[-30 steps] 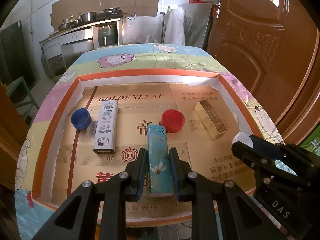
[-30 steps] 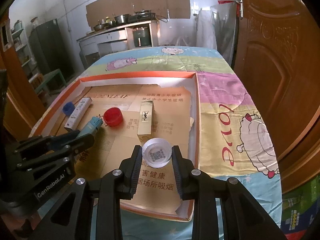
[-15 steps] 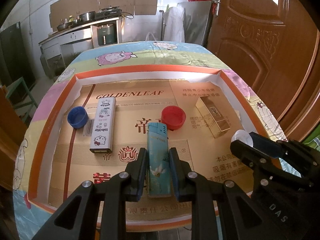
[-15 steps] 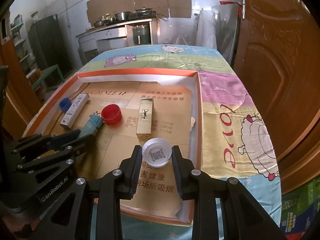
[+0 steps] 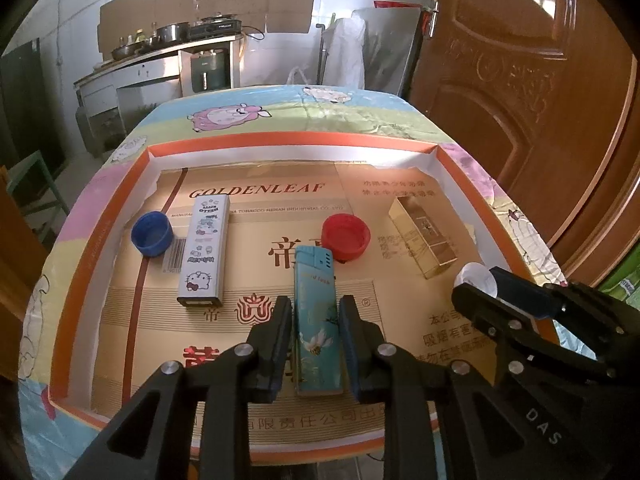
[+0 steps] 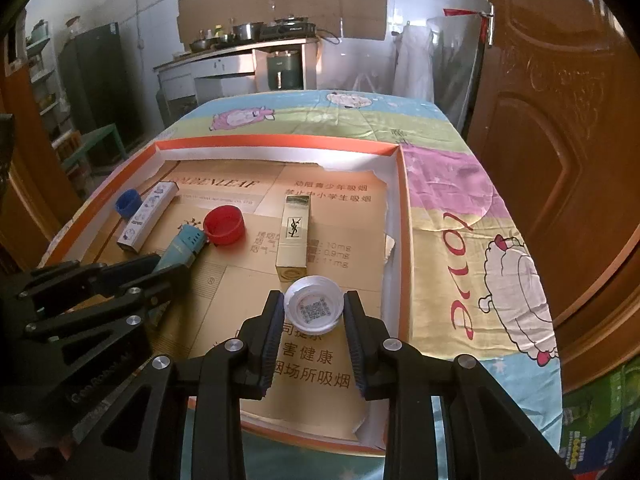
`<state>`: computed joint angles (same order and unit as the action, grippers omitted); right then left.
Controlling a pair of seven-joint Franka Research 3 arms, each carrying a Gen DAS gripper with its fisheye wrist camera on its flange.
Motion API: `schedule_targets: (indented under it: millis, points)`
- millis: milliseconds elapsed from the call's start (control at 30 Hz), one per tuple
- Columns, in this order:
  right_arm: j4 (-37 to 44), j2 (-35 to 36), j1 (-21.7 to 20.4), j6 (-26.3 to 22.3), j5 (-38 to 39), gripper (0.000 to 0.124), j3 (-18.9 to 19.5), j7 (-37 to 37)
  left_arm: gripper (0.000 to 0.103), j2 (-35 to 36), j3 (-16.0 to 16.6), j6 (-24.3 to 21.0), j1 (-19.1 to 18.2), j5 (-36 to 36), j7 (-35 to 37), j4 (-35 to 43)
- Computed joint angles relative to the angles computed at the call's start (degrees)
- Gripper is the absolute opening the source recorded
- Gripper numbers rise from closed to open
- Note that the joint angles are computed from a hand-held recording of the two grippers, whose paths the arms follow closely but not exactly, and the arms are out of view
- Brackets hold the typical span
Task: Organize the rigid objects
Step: 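Open both grippers to release the box and container into the lid, then move both grippers back toward the caps and clear box on the bedspread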
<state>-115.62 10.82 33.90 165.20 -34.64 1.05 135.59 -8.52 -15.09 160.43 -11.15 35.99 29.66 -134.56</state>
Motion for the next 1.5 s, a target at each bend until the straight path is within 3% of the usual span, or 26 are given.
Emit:
schedule_targets:
  millis: [200, 1000, 1500]
  points:
    - [-0.7, -0.7, 0.21, 1.0, -2.27, 0.048, -0.67, 2.25, 0.031, -1.18, -0.04, 0.61, 0.31, 0.18, -0.68, -0.78]
    - [-4.84, -4.86, -1.98, 2.37, -5.14, 0.048, 1.77, 6.89, 0.031, -9.13, -2.09, -0.41, 1.74, -0.18, -2.4, -5.59]
    - [-10.02, -10.63, -5.23, 1.54, -9.19, 0.048, 7.13, 12.09, 0.031, -18.97, -3.13, -3.95, 0.96, -1.68, -2.3, -11.27]
